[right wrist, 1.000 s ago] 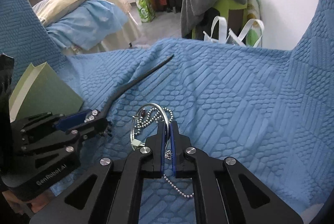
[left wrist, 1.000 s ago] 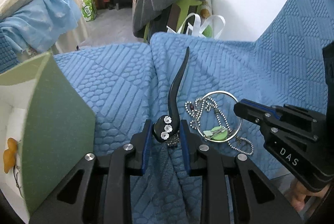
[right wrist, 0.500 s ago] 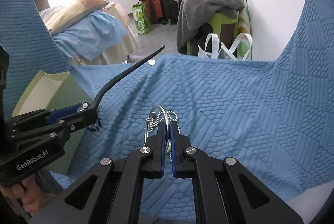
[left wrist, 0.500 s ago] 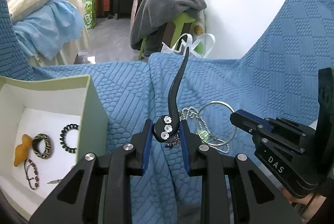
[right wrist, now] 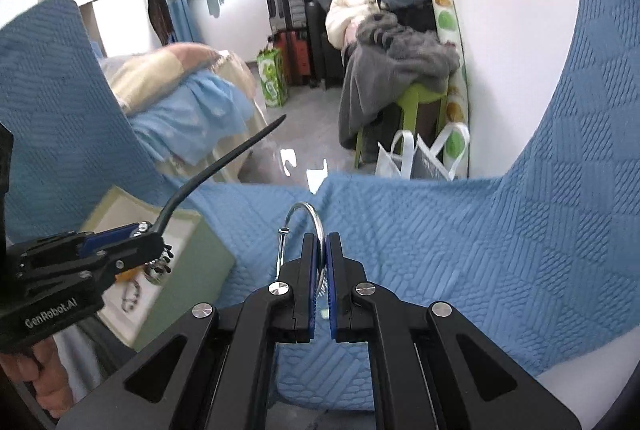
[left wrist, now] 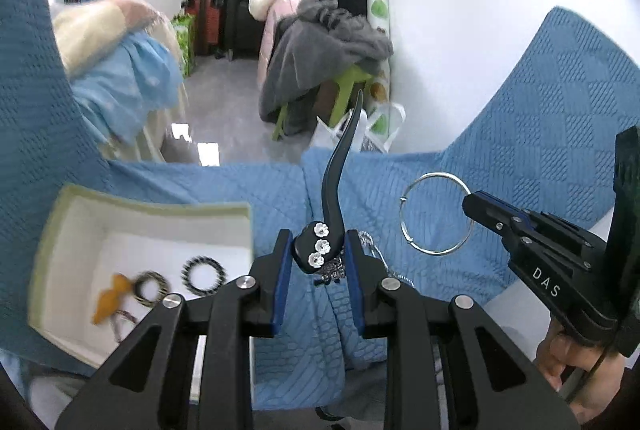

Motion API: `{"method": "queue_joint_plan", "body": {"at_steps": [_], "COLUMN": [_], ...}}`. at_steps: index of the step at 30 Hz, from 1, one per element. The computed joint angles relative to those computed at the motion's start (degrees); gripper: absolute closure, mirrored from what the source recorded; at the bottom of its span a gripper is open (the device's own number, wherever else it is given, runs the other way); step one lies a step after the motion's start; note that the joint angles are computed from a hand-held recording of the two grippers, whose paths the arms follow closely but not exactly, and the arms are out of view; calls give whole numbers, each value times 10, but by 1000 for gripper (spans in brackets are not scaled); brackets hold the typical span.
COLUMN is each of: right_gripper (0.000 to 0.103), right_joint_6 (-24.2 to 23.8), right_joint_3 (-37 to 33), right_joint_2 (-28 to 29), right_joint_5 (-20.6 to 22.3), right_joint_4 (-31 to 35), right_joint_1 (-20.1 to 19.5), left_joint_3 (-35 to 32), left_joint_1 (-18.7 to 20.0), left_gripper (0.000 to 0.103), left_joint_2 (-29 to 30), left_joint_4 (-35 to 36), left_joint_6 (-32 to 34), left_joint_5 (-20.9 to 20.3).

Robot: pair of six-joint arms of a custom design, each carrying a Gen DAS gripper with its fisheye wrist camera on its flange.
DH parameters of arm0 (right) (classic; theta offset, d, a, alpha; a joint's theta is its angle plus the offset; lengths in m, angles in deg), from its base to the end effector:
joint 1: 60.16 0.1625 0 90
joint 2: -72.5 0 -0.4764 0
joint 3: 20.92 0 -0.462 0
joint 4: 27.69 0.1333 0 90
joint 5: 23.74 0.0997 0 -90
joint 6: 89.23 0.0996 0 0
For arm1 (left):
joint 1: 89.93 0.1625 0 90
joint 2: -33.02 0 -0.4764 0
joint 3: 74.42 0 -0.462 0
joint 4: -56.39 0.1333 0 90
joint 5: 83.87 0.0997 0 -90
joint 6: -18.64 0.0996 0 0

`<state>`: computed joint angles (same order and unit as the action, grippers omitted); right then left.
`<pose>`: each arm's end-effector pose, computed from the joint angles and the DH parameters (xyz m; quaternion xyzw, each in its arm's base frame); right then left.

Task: Organize jewelry
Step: 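Lift both held items and carry them over the green box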

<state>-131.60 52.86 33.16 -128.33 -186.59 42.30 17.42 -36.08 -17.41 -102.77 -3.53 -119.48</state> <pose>0.2969 -0.8420 0.1802 0.4028 -0.8583 0.2526 0.1930 -0.2784 -0.7443 0.2192 -0.0037 0.8704 -0.4024 0.2835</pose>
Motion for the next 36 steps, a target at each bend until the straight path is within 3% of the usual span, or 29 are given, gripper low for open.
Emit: {"method": "queue_joint_plan", "body": {"at_steps": [12, 20, 27, 36], "right_gripper": [100, 100, 100, 100], "right_joint_6": [6, 7, 9, 26], "right_joint_3": [3, 9, 23, 41], "right_joint_2": [-16, -8, 14, 41], "right_joint_5": [32, 41, 25, -13], "right_joint_4": [-10, -6, 3, 29], "right_joint_1": [54, 79, 84, 79], "left_joint_3": [28, 76, 119, 147], "left_joint_1": [-40, -40, -22, 19], "left_gripper": [77, 77, 77, 77], "left_joint_2": [-73, -128, -164, -170], "left_joint_4": [6, 18, 44, 79], "left_joint_6": [39, 11, -34, -92], "left_joint_5": [74, 98, 88, 30]}}
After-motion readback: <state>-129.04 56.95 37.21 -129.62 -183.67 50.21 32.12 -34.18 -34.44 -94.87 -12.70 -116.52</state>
